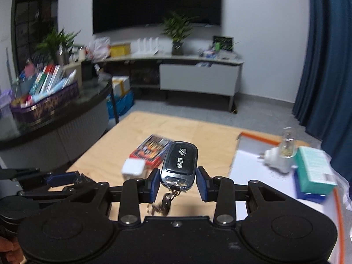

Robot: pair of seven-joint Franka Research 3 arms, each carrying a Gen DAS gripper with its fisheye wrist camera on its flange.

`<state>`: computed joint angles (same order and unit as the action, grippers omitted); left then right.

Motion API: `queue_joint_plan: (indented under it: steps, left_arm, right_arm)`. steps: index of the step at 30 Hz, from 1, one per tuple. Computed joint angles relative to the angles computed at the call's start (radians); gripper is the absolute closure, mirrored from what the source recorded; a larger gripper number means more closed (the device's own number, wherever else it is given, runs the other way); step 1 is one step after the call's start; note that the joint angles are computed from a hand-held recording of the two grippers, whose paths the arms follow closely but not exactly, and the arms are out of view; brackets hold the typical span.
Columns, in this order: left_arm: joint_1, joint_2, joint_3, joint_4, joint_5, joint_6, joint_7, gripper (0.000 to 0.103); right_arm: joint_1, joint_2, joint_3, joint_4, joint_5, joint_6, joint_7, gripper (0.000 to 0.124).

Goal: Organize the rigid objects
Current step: 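Carry the black charger and key fob over the tray with both grippers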

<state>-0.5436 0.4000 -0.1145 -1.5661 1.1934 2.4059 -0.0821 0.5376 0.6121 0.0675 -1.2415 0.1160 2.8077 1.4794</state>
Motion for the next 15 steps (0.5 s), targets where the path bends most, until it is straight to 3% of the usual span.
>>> queue_joint_plan:
  steps: [8,15]
  left_arm:
    - [-0.051,0.096,0.009,0.189,-0.021,0.011,0.110,0.066]
    - [-0.132,0.244,0.049,0.453,-0.086,-0.001,0.283,0.066]
  right_arm:
    - [-0.017,-0.163,-0.044,-0.228,0.004,0.171,0.059,0.080]
    - [-0.014,-0.276,-0.114,-0.382,-0.032,0.262,0.159,0.080]
